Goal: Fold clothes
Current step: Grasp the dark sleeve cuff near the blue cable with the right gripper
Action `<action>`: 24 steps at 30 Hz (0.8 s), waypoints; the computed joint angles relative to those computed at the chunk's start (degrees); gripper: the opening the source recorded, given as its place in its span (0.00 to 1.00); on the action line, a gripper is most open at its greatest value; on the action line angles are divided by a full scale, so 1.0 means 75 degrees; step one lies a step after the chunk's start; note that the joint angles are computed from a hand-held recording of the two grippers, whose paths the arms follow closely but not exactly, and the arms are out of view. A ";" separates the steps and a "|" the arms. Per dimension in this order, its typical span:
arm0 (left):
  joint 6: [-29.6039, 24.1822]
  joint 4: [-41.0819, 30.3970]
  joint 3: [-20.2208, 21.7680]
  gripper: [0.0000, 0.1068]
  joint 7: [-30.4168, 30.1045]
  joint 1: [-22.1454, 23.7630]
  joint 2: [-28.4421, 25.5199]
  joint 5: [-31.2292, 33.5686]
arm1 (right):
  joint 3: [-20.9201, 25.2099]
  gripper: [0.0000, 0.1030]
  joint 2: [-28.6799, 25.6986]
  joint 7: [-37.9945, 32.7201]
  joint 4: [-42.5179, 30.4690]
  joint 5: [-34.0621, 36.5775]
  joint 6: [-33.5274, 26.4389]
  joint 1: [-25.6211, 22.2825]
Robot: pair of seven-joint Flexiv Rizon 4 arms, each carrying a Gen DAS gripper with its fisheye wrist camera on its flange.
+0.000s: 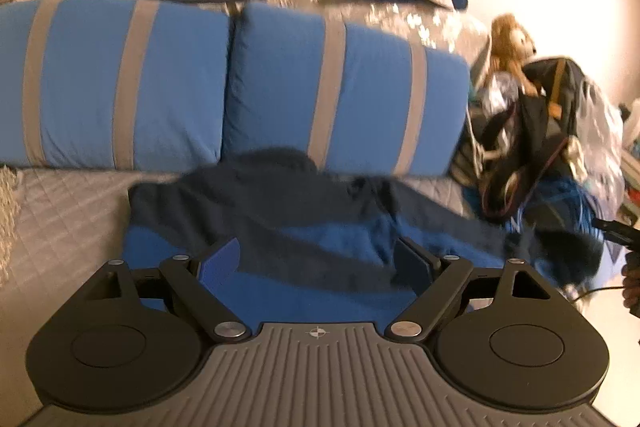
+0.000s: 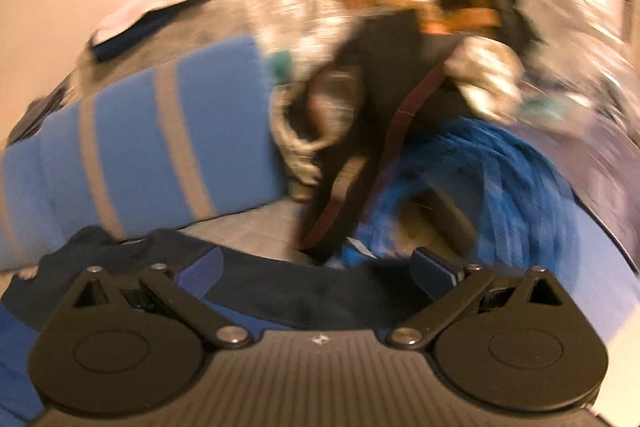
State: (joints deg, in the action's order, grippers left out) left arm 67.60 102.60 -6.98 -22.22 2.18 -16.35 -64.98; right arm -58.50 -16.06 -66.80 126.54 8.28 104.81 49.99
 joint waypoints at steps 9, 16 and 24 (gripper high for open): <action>-0.0180 0.0161 0.0168 0.80 -0.0622 0.0031 -0.0174 0.1177 | 0.1021 0.88 -0.0331 -0.0624 0.1282 0.1366 0.1914 -0.0997; -0.0272 0.0343 0.0147 0.80 -0.0874 0.0106 -0.0106 0.1643 | 0.2323 0.75 -0.1040 -0.1091 0.1079 0.1649 0.2231 -0.2216; -0.0196 0.0482 0.0032 0.80 -0.0638 0.0117 -0.0023 0.1477 | 0.1311 0.60 -0.2183 -0.1838 0.0651 0.2608 0.1654 -0.1418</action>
